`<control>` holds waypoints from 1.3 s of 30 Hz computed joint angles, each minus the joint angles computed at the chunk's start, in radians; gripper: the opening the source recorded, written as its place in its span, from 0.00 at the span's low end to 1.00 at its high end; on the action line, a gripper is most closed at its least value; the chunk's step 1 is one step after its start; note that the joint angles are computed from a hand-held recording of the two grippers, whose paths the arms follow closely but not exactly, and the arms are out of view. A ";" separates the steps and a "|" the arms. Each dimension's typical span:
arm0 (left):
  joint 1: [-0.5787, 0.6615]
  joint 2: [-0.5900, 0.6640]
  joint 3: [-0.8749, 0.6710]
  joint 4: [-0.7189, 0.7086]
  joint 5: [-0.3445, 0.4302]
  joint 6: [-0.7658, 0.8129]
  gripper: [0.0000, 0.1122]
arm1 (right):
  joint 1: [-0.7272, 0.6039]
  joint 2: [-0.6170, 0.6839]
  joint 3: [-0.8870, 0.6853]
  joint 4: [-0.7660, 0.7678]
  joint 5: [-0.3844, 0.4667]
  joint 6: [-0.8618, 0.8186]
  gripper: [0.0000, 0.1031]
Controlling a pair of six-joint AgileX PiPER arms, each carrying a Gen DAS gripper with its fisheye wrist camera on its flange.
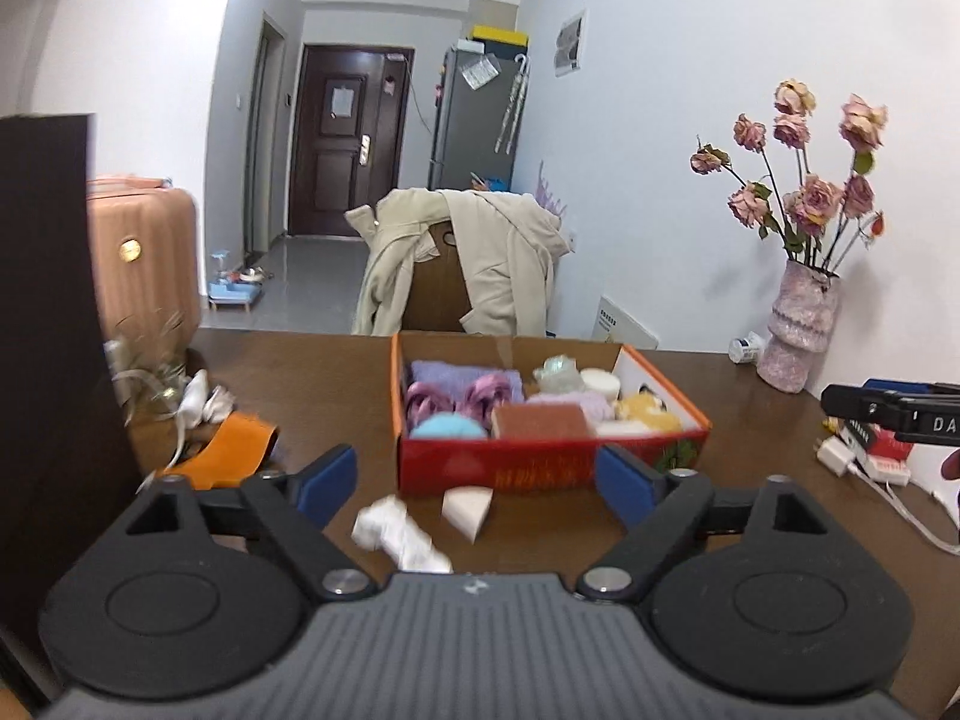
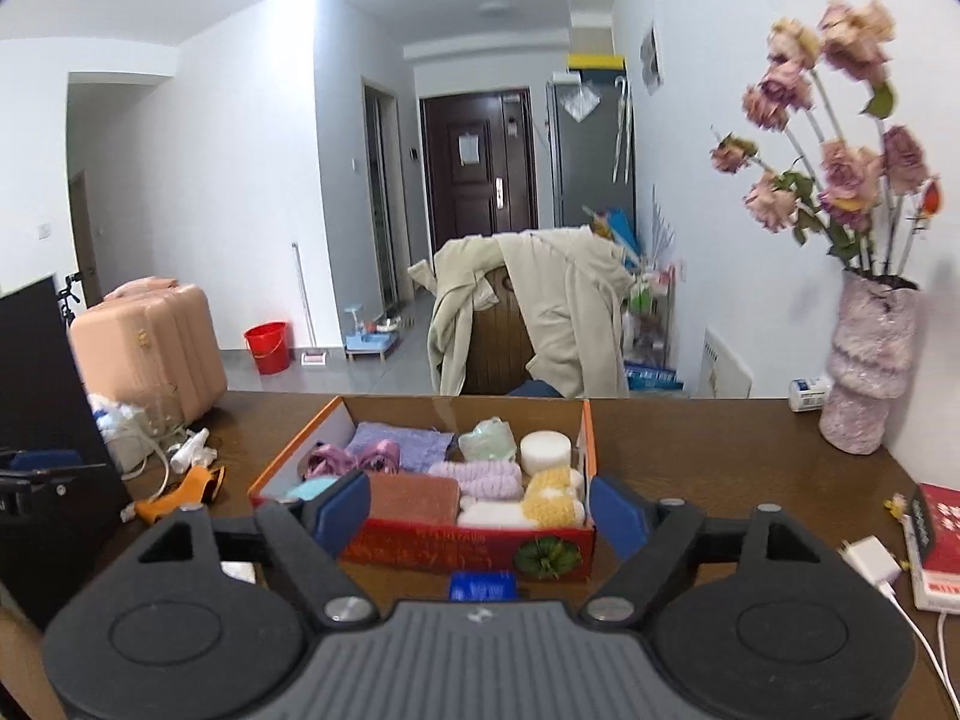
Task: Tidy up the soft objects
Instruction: 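Withdraw both tools from the box back over the table, then grasp the white crumpled tissue with the left tool while the right tool grasps the white triangular sponge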
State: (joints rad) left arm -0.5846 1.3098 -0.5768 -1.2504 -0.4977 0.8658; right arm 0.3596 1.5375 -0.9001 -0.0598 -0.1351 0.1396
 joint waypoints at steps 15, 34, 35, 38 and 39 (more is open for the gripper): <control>-0.756 -0.050 0.414 -0.387 -0.647 -0.331 0.92 | 0.388 -0.108 0.817 0.477 -0.780 -0.213 0.91; 0.298 0.524 -0.069 0.927 -0.101 -0.482 0.92 | 0.264 0.150 0.312 0.315 -0.431 -0.213 0.86; 0.326 0.567 -0.118 0.982 -0.082 -0.511 0.91 | 0.251 0.190 0.251 0.285 -0.403 -0.193 0.83; 0.403 0.670 -0.262 1.144 0.027 -0.638 0.84 | 0.240 0.299 0.081 0.265 -0.319 -0.191 0.83; 0.431 0.694 -0.289 1.244 0.041 -0.727 0.79 | 0.237 0.341 0.016 0.245 -0.286 -0.173 0.81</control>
